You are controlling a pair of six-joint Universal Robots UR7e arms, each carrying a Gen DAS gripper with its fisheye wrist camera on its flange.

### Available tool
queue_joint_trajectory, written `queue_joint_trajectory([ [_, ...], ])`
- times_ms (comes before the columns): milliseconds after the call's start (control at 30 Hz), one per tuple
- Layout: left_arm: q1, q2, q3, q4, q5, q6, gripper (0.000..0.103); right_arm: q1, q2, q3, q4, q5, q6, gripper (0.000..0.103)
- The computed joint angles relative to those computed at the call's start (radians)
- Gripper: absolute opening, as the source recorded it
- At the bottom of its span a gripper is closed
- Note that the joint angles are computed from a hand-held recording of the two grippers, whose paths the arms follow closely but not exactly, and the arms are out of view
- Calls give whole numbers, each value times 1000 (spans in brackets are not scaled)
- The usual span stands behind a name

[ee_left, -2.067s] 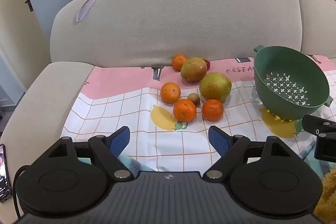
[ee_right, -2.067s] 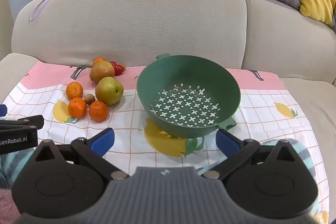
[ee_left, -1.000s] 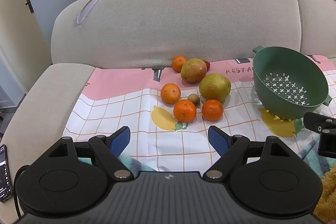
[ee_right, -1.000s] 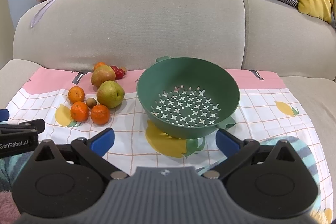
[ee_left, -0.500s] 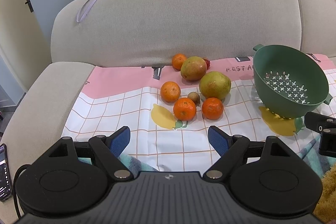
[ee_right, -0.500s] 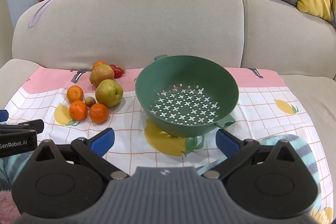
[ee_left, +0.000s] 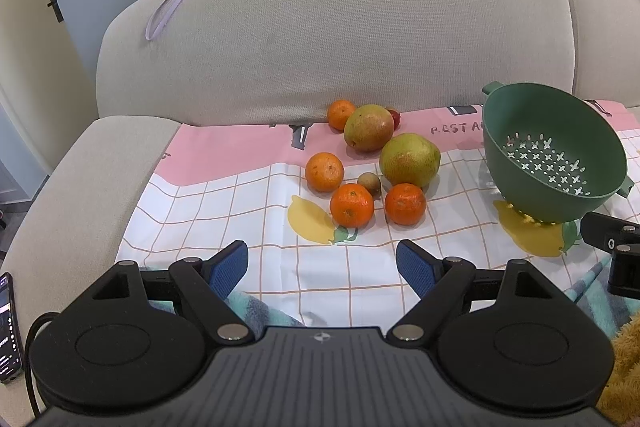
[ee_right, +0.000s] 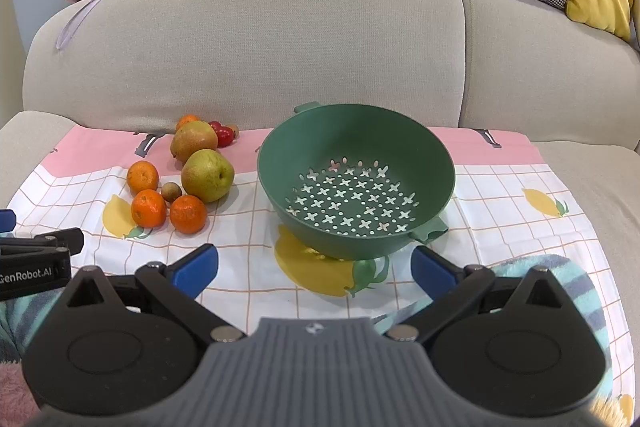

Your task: Organize fruits

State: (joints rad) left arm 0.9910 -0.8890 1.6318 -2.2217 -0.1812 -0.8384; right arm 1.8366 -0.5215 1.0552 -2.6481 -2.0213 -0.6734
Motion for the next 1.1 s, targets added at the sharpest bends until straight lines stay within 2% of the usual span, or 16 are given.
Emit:
queue_joint_trajectory([
  [800, 3, 7, -12, 11, -18, -3, 98, -3, -2, 6, 2, -2, -1, 99],
  [1100, 10, 4, -11, -45, -48, 42, 89, -7, -5, 16, -11, 17, -14, 98],
])
